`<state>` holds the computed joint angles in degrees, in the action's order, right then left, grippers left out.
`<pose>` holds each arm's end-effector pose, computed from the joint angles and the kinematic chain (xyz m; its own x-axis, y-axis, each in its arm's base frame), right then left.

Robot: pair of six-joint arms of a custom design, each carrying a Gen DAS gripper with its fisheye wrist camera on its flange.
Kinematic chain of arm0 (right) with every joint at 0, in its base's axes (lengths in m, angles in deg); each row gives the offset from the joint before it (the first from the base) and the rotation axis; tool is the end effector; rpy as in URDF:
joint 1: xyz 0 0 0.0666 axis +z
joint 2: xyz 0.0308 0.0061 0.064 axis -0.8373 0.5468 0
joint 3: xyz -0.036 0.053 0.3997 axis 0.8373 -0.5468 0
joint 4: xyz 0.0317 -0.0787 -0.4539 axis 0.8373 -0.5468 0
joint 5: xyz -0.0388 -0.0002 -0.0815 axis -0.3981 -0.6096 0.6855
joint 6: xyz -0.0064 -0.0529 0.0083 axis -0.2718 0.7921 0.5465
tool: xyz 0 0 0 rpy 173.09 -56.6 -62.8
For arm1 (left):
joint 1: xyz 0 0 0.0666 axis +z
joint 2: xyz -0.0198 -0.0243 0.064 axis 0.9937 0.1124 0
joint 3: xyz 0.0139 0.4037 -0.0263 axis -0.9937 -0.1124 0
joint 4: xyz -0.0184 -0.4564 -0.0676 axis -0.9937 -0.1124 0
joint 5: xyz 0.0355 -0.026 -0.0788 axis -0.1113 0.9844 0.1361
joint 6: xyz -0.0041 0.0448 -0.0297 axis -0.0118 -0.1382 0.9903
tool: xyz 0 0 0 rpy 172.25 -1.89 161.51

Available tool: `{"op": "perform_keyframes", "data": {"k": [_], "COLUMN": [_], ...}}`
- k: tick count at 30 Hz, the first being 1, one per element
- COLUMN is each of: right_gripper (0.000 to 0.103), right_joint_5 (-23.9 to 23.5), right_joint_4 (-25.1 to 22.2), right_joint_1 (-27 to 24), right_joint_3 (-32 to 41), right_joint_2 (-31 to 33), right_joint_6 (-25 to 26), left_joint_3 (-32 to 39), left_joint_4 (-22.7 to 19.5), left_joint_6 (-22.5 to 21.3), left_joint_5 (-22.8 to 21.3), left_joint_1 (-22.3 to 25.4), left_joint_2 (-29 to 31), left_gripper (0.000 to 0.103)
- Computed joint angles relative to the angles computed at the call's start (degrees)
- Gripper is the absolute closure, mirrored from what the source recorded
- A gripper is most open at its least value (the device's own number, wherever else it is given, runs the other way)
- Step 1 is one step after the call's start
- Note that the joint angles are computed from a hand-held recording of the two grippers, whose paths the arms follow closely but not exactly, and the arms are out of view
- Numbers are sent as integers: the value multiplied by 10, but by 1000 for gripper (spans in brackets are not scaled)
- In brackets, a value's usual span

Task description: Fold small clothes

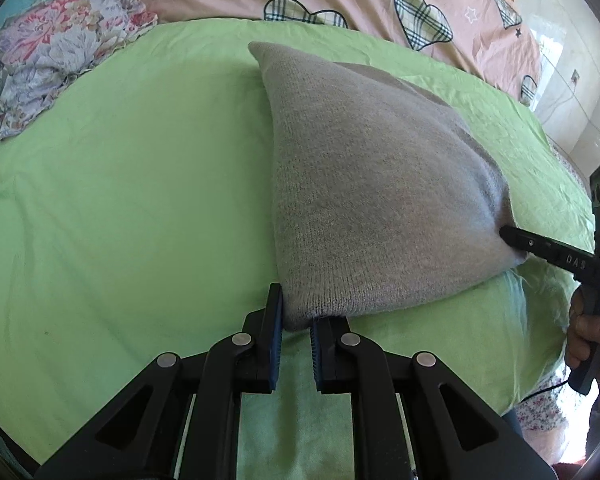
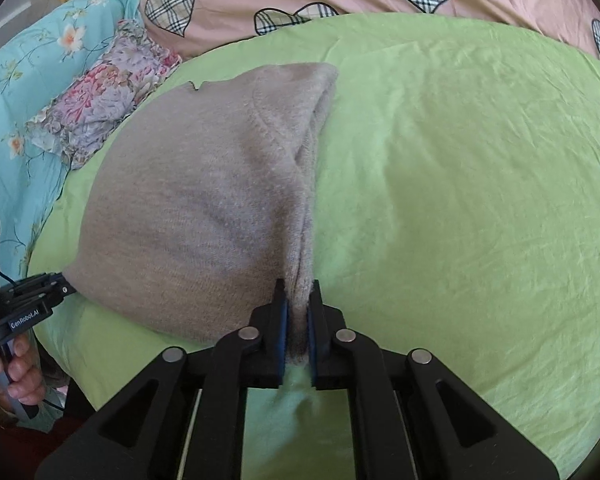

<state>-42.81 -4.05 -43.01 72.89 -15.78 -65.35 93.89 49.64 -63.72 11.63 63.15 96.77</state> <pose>0.4484 0.1109 0.3805 -0.7676 0.2582 -0.5866 0.0866 0.9487 0.3042 0.5214 -0.2010 0.3553 -0.7391 0.2507 -0.6252 0.4293 0.8906 -0.1503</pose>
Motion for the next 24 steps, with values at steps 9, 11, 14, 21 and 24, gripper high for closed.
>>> {"op": "perform_keyframes", "data": {"k": [9,11,14,21,24], "right_gripper": [72,66,66,66,92], "right_joint_5": [-84,-101,-134,-186,-185], "right_joint_4": [11,27,62,87,69], "right_joint_1": [-35,-43,-56,-84,-86], "right_joint_3": [-4,7,29,102,136], "right_joint_2": [-29,-18,9,109,138], "right_joint_6": [-58,-73,-96,-114,-83], "left_joint_3": [1,18,51,110,119], "left_joint_4": [-34,-25,-8,-20,-20], "left_joint_6": [-45,-32,-14,-16,-19], "left_joint_5": [115,125,123,127,122], "left_joint_1": [37,36,27,8,5], "left_joint_2": [-40,-32,-5,53,59], "left_gripper": [91,89,87,85,80]}}
